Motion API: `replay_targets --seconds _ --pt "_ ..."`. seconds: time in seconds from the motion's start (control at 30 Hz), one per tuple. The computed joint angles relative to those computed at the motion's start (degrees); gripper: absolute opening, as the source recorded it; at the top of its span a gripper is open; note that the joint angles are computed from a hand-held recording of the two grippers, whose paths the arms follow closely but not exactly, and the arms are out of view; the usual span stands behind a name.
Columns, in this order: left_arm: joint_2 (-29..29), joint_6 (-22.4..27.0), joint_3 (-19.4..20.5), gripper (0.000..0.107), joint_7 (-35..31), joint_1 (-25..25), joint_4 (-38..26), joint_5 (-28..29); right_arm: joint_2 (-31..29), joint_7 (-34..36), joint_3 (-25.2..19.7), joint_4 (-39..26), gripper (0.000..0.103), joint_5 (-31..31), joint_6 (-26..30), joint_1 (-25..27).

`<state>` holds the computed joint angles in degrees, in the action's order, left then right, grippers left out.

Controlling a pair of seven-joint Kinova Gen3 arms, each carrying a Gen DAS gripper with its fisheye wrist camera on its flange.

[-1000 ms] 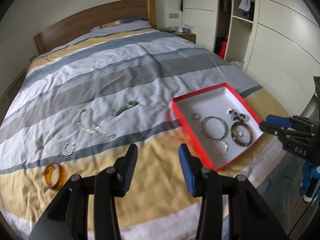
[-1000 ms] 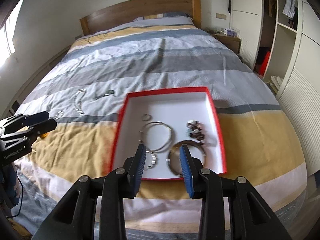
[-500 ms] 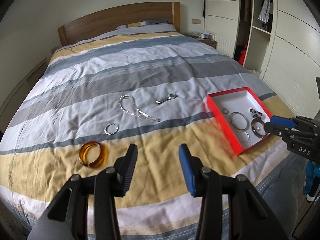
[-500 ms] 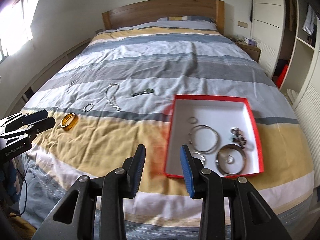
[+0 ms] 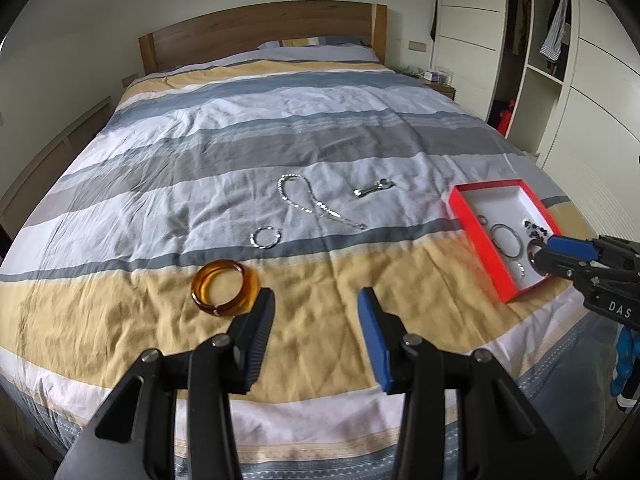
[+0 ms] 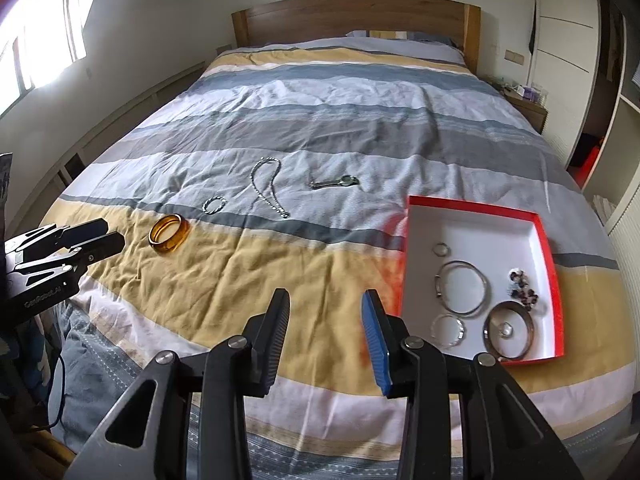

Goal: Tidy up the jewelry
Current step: 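Move both open grippers back over the remaining jewelry on the duvet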

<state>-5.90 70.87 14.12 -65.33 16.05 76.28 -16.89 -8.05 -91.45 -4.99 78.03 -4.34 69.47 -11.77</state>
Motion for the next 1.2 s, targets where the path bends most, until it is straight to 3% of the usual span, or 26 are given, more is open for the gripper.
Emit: replay_targets --seconds 0.63,0.7,1.2 --pt "-0.6 -3.8 -4.2 0.043 -2.9 -4.5 6.3 3.6 6.1 -0.3 -1.7 -1.6 0.040 0.4 -1.3 -3.5" --pt "-1.2 -5.0 -5.0 0.049 -3.2 -5.5 7.9 3.9 7.0 0.4 -1.6 -1.9 0.041 0.0 -1.9 -3.7" --pt "-1.3 -8.8 -11.3 0.049 -7.8 -14.2 13.9 10.7 14.8 7.1 -0.9 -4.0 0.042 -5.8 -6.7 -2.6"
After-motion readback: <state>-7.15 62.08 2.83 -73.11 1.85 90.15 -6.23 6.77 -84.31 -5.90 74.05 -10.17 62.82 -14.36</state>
